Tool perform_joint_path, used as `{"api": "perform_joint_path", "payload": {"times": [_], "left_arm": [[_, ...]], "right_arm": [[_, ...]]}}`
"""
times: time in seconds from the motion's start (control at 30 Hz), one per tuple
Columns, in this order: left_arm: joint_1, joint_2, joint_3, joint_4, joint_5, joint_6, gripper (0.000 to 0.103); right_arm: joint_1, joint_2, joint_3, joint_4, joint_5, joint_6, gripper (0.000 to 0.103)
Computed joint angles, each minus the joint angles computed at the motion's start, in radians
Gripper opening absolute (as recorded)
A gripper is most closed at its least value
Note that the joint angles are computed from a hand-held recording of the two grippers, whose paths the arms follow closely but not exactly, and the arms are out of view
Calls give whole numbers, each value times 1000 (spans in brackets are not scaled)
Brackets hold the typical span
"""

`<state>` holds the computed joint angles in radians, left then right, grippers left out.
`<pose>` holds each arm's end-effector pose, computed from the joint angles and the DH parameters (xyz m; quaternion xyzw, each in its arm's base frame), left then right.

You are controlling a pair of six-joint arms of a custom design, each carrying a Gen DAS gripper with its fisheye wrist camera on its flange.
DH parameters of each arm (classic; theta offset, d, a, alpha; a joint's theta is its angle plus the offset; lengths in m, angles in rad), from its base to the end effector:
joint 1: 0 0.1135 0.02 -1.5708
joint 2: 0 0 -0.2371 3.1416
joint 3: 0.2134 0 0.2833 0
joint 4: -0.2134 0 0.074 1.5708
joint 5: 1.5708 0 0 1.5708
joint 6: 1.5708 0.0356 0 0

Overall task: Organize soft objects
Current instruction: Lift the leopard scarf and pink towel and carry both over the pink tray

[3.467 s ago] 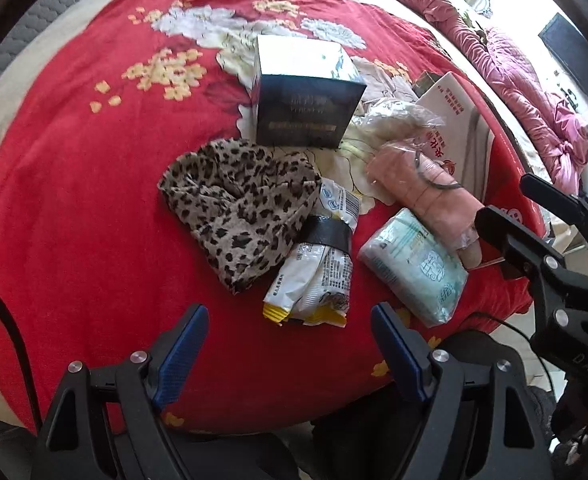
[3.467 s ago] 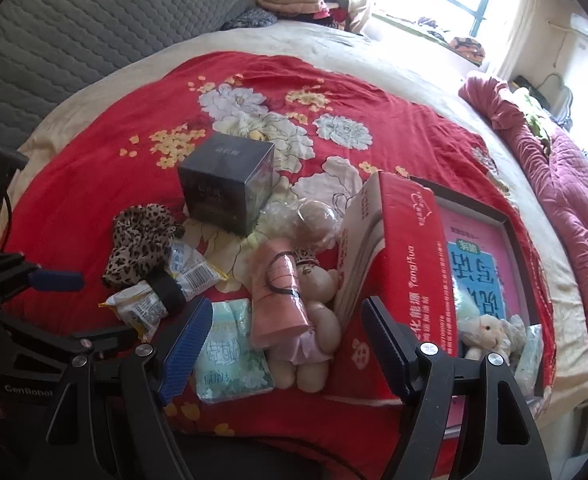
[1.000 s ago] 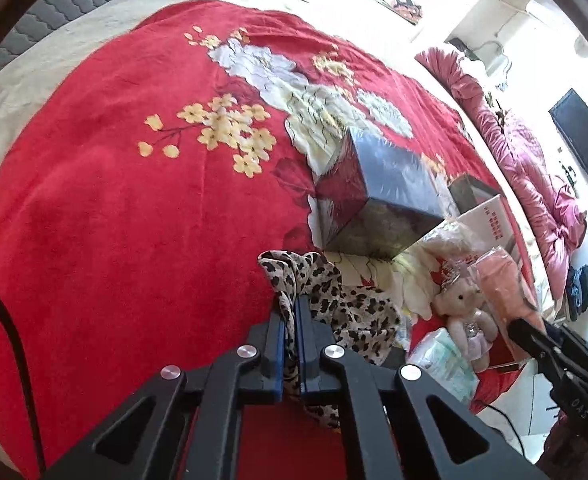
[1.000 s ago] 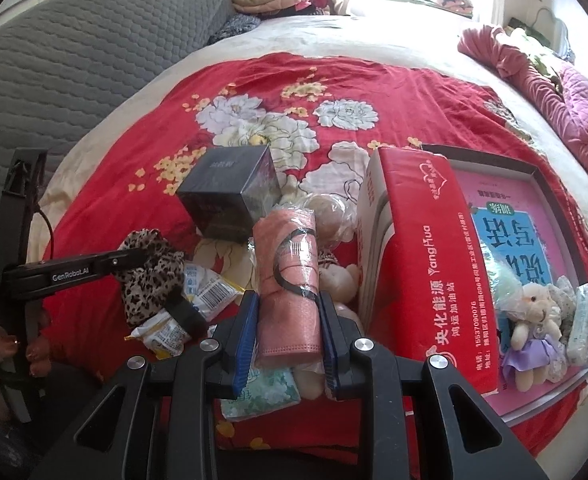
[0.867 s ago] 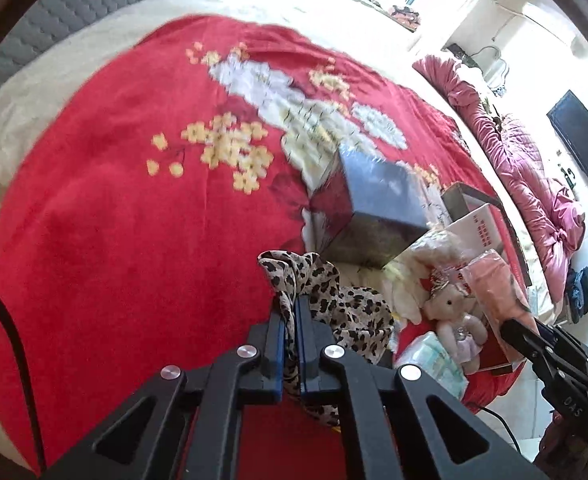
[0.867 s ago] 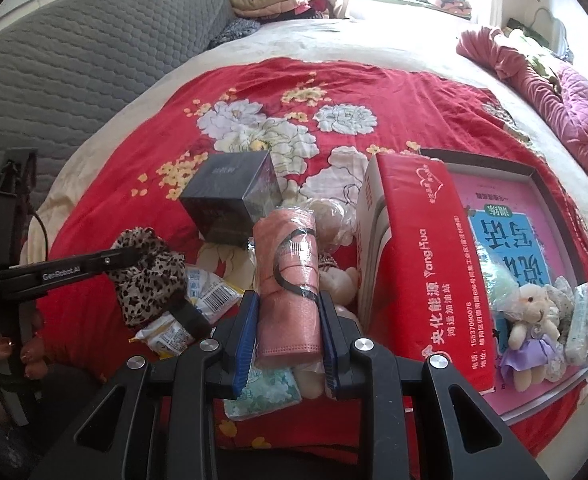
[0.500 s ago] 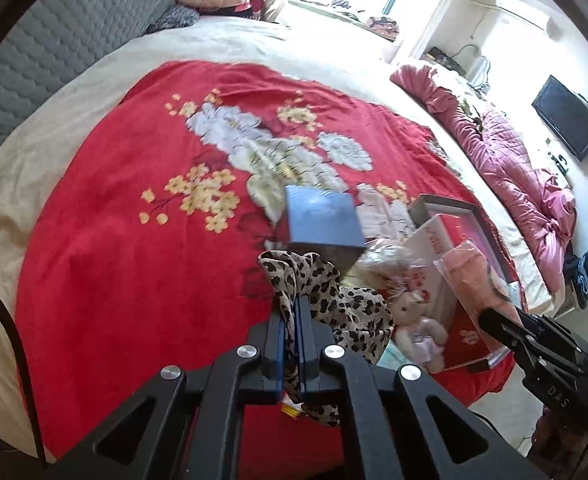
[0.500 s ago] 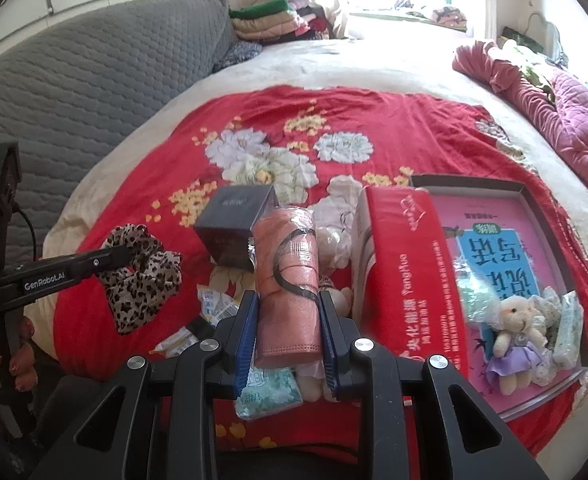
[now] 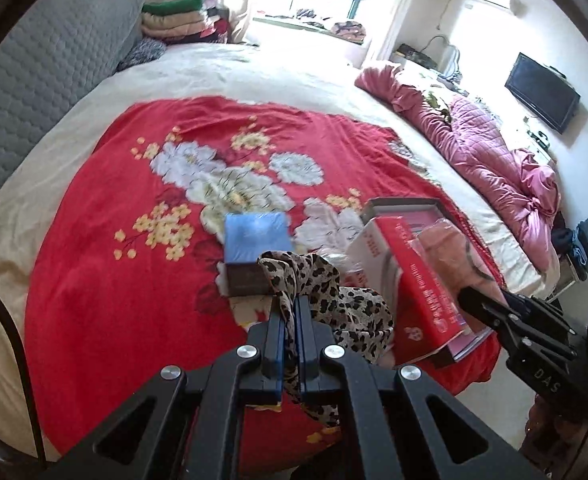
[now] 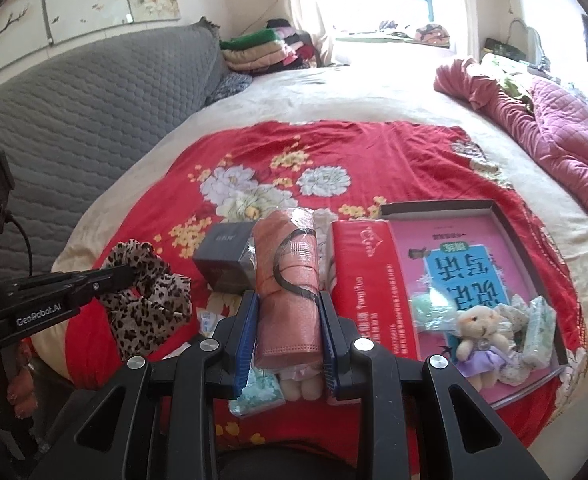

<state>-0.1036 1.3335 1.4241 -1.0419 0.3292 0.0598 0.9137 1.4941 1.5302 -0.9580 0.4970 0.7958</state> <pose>0.2943 -0.0422 0.3411 0.1265 0.9323 -0.1626 0.2972 0.2211 0.2588 0.3360 0.0241 0.9217 0.0801 0.3787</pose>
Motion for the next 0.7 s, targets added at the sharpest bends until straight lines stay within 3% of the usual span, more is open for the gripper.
{"api": "perform_joint_path", "payload": {"times": [0.7], "left_arm": [[-357,23,171,-20,-145,-126,5]], "right_arm": [[22,-313,-119,-219,217,153,29]]}}
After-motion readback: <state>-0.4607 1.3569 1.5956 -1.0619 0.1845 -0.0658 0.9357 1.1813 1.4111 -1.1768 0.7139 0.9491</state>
